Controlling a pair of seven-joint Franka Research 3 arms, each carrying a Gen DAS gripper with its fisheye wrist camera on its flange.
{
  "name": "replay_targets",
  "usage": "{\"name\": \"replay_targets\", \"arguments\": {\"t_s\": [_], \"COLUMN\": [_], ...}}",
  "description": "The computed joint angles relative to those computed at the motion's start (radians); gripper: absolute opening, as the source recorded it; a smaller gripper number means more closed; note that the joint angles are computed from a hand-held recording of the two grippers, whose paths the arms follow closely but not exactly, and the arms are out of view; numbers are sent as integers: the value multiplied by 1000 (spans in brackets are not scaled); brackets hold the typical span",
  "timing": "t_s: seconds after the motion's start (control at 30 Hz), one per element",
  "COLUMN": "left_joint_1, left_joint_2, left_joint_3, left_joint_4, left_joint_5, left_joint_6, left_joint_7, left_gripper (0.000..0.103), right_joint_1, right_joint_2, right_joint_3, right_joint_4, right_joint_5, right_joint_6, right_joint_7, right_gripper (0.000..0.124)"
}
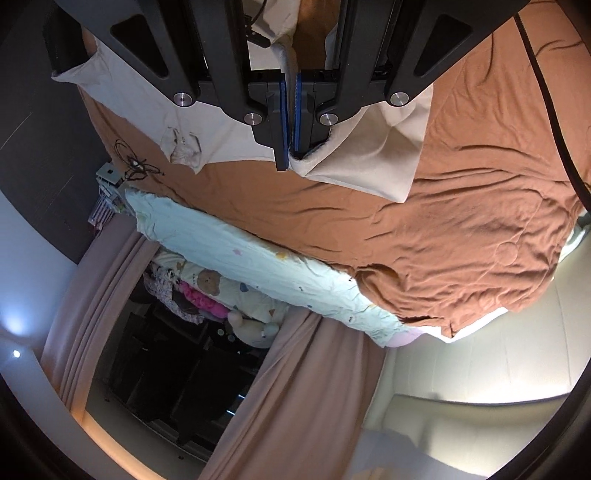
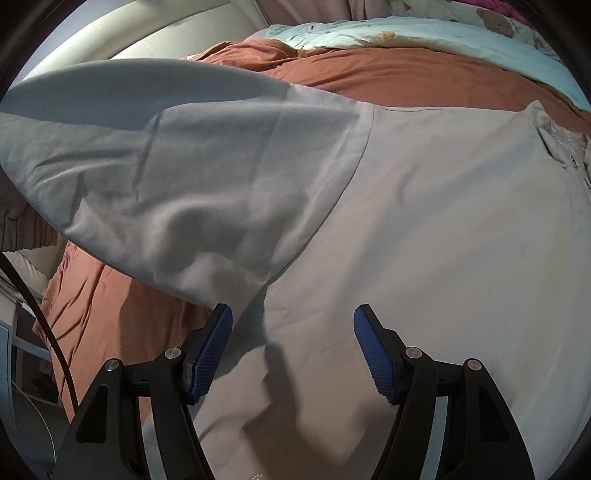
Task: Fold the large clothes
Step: 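Grasp the jacket sleeve cuff with the left gripper and lift it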
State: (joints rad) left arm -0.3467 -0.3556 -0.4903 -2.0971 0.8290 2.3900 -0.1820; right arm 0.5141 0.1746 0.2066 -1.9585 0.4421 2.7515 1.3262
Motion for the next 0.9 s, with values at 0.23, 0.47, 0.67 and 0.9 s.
{"name": "replay_targets", "arguments": {"t_s": [0.23, 0.47, 0.67, 0.9], "left_joint_1": [-25, -85, -156, -252], "left_joint_2": [114, 232, 347, 491], "left_joint_3": [5, 30, 61, 109], "left_joint_4": [126, 237, 353, 502], "left_joint_5": [15, 28, 40, 58], "left_joint_6": [-2, -42, -64, -27], "left_joint_7": [57, 108, 168, 229], "left_gripper": [2, 3, 3, 3], "right_joint_1": [2, 41, -17, -72], "right_joint_2": [93, 150, 53, -155], "right_joint_3": [14, -3, 13, -14], "right_joint_4": [78, 144, 36, -180], "right_joint_5": [43, -79, 15, 211], "right_joint_6": [-15, -28, -8, 65], "right_joint_7": [-13, 37, -38, -181], "right_gripper": [55, 55, 55, 79]}}
